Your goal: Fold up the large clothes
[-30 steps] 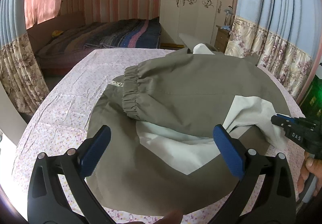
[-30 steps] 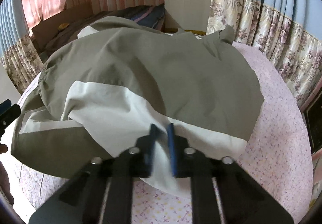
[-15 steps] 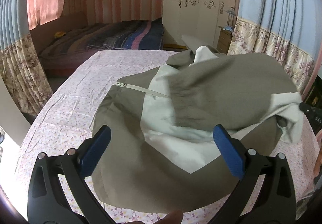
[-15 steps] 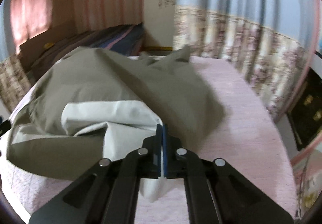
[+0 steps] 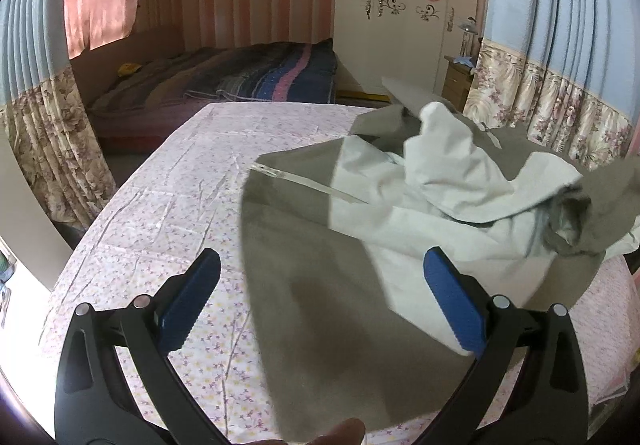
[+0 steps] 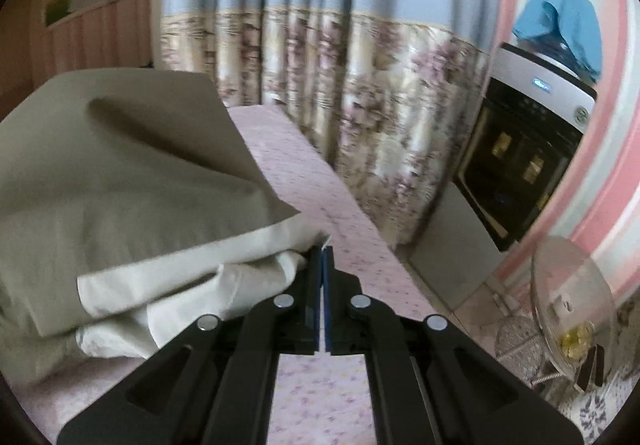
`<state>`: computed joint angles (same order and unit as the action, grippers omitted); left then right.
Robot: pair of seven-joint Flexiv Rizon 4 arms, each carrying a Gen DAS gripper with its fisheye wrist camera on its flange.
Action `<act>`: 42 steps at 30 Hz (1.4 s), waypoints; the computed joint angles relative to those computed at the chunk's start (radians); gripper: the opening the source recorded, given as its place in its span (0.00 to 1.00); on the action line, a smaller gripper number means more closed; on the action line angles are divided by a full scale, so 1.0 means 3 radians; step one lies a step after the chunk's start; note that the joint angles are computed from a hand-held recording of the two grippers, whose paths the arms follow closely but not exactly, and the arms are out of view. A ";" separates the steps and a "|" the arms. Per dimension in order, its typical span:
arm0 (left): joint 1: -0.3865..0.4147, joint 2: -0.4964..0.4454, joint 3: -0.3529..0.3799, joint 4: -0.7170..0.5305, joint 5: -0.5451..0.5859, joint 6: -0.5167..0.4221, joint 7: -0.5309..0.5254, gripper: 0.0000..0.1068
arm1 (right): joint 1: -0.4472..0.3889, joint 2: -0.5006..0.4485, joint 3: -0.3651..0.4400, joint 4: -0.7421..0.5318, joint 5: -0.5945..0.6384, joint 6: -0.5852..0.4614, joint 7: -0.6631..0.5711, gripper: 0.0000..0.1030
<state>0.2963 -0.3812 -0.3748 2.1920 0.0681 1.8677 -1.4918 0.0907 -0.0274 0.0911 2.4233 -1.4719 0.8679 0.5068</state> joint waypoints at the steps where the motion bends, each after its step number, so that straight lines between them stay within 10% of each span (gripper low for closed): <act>1: 0.0008 0.0008 0.0006 0.0007 -0.0001 0.0000 -0.0003 0.94 | -0.0028 -0.0001 -0.0026 0.0017 -0.0027 -0.0007 0.0059 0.00; 9: 0.0033 0.0052 0.0121 0.0068 -0.0029 0.0002 -0.0012 0.94 | -0.0202 -0.0181 -0.0156 -0.0132 0.0079 0.0025 0.0008 0.03; 13: -0.0042 0.0007 0.0235 0.0035 -0.0070 -0.0011 0.0005 0.94 | 0.0025 -0.0089 0.0035 -0.0137 0.0435 -0.0417 -0.0121 0.65; 16: -0.0001 -0.0044 0.0201 0.0000 -0.0087 -0.0075 0.0034 0.94 | 0.0232 0.0133 0.0222 -0.0030 0.0449 -0.0772 0.0113 0.71; 27: 0.1173 -0.0292 -0.1297 0.0449 0.0044 -0.0319 0.0340 0.94 | 0.0655 0.0379 0.0411 -0.0011 -0.0017 -0.0937 0.0365 0.81; 31: 0.1146 -0.0284 -0.1333 0.0587 0.0087 -0.0250 0.0309 0.93 | 0.0646 0.0313 0.0362 -0.0039 -0.0189 -0.0725 0.0443 0.81; 34: 0.1291 -0.0316 -0.1500 0.0698 0.0204 -0.0145 0.0241 0.79 | 0.0624 0.0275 0.0328 -0.0028 -0.0370 -0.0520 0.0543 0.81; 38: 0.0987 -0.0218 -0.1188 0.0771 0.0304 0.0147 0.0037 0.25 | 0.0599 0.0233 0.0297 0.0012 -0.0561 -0.0255 0.0637 0.81; 42: 0.1103 -0.0226 -0.1417 0.0769 0.0593 0.0146 -0.0062 0.07 | 0.0602 0.0251 0.0318 0.0112 -0.0633 -0.0132 0.0707 0.81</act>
<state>0.6270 -0.4491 -0.8000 2.4226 0.2459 1.9115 -1.5103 0.2712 0.0478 0.1865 2.4570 -1.6619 0.8284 0.7188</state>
